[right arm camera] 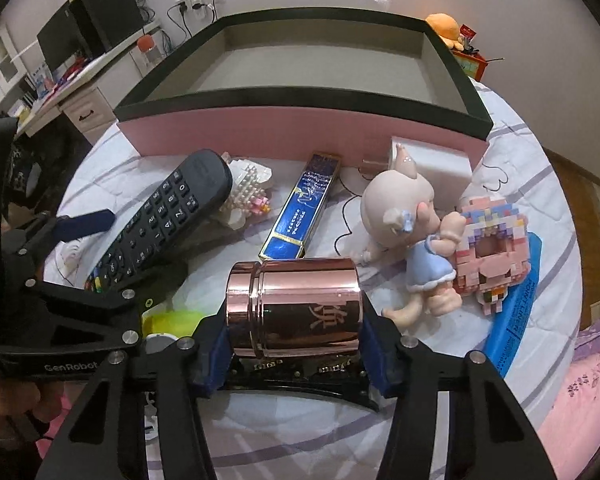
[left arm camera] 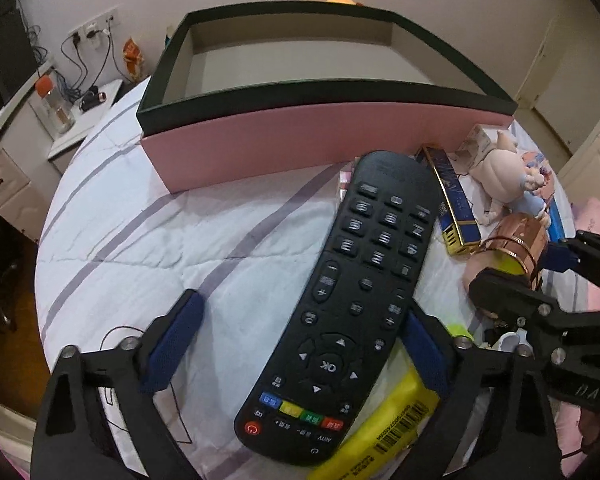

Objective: Organize rigid objects
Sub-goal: 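Grasp the black remote with the left tool while the right tool grasps the rose-gold cylinder, then lift and carry the remote and cylinder with both tools over the pink box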

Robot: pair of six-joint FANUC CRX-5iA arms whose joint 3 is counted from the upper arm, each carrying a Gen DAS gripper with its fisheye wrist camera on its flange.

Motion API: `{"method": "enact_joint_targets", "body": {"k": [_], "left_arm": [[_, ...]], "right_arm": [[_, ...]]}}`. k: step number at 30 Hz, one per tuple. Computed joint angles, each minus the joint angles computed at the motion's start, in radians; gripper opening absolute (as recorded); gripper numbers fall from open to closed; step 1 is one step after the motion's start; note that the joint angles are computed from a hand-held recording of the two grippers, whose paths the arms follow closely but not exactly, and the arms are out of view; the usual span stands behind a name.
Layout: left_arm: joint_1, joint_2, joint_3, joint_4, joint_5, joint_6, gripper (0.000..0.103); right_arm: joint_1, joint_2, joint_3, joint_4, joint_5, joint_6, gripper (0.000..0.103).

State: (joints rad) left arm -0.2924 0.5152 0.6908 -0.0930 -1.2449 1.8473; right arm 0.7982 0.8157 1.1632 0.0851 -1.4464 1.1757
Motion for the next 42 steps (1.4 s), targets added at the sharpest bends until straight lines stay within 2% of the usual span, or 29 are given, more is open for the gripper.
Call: {"method": "enact_joint_targets", "body": {"k": [2,3,5,7,10,23,28,30,31,33,34,35,36,39,41,42], "left_arm": [[0.002,-0.009,-0.014,0.01,0.014,-0.014,0.073],[0.003,-0.016,-0.023,0.013,0.019,-0.014,0.069],[0.009,-0.023,-0.032,0.028,0.024,-0.018,0.052],[0.023,-0.037,-0.055,0.052,0.042,-0.009,0.044],[0.044,-0.06,-0.105,0.096,0.081,-0.011,0.044],[0.034,-0.138,-0.209,0.088,0.147,0.093,0.043],[0.025,-0.153,-0.229,0.081,0.156,0.128,0.043],[0.025,-0.142,-0.215,0.081,0.131,0.114,0.043],[0.019,-0.122,-0.186,0.067,0.096,0.099,0.045],[0.014,-0.107,-0.164,0.063,0.089,0.099,0.059],[0.018,-0.101,-0.163,0.086,0.096,0.087,0.075],[0.021,-0.097,-0.164,0.105,0.104,0.077,0.082],[0.019,-0.089,-0.153,0.103,0.101,0.082,0.082],[-0.003,-0.06,-0.093,0.035,0.064,0.108,0.073],[-0.002,-0.062,-0.09,0.018,0.06,0.12,0.054],[0.009,-0.072,-0.105,0.033,0.07,0.117,0.051]], "right_arm": [[-0.006,-0.007,-0.007,-0.011,0.009,0.002,0.055],[-0.008,-0.013,-0.013,-0.018,0.015,0.001,0.055],[-0.013,-0.047,-0.069,-0.028,0.045,-0.003,0.055],[-0.019,-0.056,-0.075,-0.043,0.05,-0.001,0.055],[-0.02,-0.074,-0.106,-0.045,0.071,0.001,0.055],[-0.019,-0.157,-0.224,-0.051,0.14,0.009,0.055],[-0.02,-0.17,-0.244,-0.056,0.153,0.02,0.055],[-0.02,-0.17,-0.245,-0.058,0.151,0.021,0.055],[-0.018,-0.168,-0.242,-0.058,0.148,0.022,0.055],[-0.018,-0.164,-0.235,-0.062,0.142,0.022,0.055],[-0.018,-0.162,-0.232,-0.063,0.14,0.022,0.055],[-0.018,-0.161,-0.23,-0.063,0.139,0.022,0.055],[-0.019,-0.161,-0.228,-0.063,0.138,0.022,0.055],[-0.018,-0.159,-0.226,-0.059,0.137,0.017,0.055],[-0.02,-0.158,-0.225,-0.059,0.135,0.017,0.055],[-0.021,-0.158,-0.224,-0.059,0.134,0.016,0.055]]}}
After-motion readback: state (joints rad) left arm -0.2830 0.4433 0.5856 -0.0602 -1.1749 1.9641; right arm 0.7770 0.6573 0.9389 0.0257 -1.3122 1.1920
